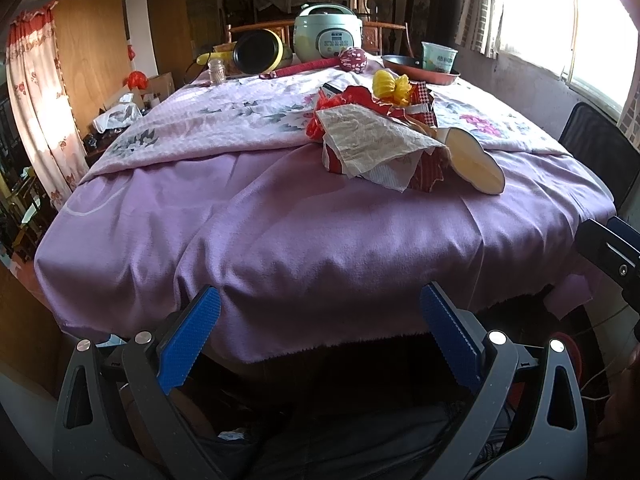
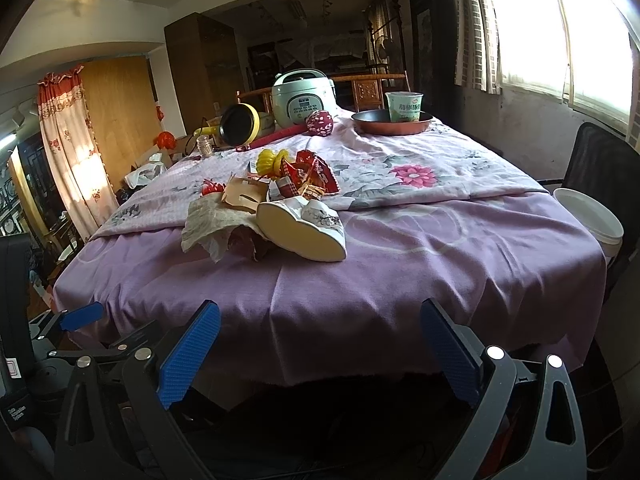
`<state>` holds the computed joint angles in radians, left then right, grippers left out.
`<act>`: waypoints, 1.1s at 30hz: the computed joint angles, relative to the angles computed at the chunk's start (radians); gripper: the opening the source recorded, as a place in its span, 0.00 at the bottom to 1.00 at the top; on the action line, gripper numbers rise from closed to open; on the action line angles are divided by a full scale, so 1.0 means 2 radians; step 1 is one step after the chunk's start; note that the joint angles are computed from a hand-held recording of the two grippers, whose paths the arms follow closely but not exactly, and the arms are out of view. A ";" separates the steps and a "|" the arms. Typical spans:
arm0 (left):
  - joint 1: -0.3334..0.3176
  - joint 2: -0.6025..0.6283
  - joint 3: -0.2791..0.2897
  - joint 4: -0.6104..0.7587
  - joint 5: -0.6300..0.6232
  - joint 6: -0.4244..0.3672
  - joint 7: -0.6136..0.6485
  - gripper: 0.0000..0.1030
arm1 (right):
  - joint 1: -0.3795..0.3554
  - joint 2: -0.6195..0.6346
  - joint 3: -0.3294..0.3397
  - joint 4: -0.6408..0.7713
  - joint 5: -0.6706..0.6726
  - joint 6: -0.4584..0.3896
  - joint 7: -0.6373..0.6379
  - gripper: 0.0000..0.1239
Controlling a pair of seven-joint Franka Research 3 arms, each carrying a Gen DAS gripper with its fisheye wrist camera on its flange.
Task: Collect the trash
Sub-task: 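Move both tools toward the trash pile on the pink tablecloth, then grasp the crumpled white tissue with the left gripper while the right gripper grasps the white paper cup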
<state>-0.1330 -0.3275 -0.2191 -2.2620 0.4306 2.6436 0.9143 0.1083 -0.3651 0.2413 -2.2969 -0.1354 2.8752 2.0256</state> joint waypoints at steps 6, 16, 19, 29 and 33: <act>0.006 0.011 -0.001 0.007 0.009 0.001 -0.003 0.93 | 0.003 0.005 -0.013 0.004 0.010 -0.007 -0.012 0.79; 0.017 0.052 0.011 0.041 0.019 0.010 -0.001 0.93 | 0.027 0.062 -0.046 0.035 0.058 0.000 -0.054 0.79; 0.020 0.061 0.012 0.048 0.024 0.016 0.000 0.93 | 0.037 0.093 -0.050 0.063 0.057 -0.004 -0.072 0.79; 0.020 0.087 0.028 0.062 -0.020 0.039 0.039 0.93 | 0.072 0.203 -0.079 0.190 0.011 -0.033 -0.079 0.79; 0.025 0.093 0.024 0.067 -0.003 0.044 0.033 0.93 | 0.081 0.210 -0.103 0.198 -0.034 -0.039 -0.042 0.79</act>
